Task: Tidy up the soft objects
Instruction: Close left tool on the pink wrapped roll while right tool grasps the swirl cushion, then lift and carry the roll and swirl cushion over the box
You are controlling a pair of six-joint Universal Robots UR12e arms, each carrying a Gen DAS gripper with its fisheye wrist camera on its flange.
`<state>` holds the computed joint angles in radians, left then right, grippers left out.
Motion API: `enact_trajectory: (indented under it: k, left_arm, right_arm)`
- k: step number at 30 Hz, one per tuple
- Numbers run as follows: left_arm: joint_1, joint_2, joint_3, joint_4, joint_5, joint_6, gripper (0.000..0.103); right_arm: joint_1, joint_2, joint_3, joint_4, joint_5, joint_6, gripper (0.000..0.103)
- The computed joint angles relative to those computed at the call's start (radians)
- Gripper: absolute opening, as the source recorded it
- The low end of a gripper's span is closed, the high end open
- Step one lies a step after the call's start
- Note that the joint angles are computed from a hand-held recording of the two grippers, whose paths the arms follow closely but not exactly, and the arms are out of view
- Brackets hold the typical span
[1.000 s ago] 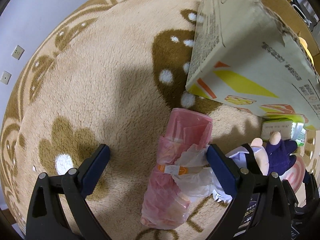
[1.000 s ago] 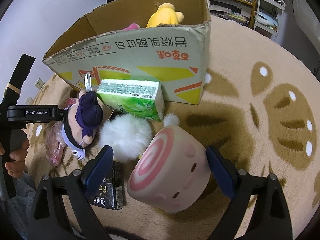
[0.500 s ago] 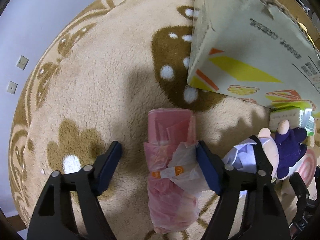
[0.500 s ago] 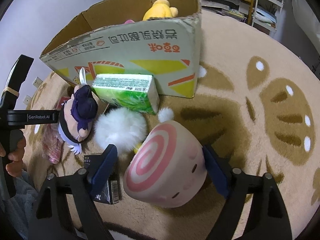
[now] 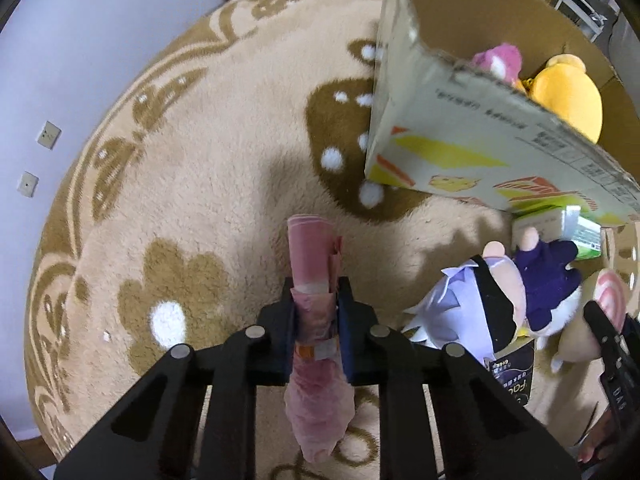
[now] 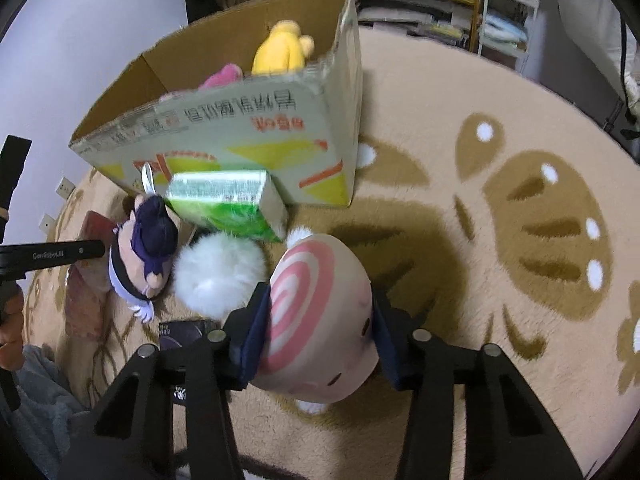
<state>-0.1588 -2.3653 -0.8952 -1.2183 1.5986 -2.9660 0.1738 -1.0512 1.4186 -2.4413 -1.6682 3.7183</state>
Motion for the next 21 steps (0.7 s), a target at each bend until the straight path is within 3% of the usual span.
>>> enact_trajectory:
  k: [6, 21]
  left_arm:
    - [0.007, 0.052, -0.070, 0.099, -0.026, -0.019, 0.016]
    - [0.028, 0.185, -0.270, 0.605, -0.145, -0.036, 0.016]
  right_arm:
    - [0.010, -0.022, 0.025, -0.099, -0.055, -0.010, 0.046]
    - [0.058, -0.024, 0.008, -0.353, -0.222, -0.099, 0.045]
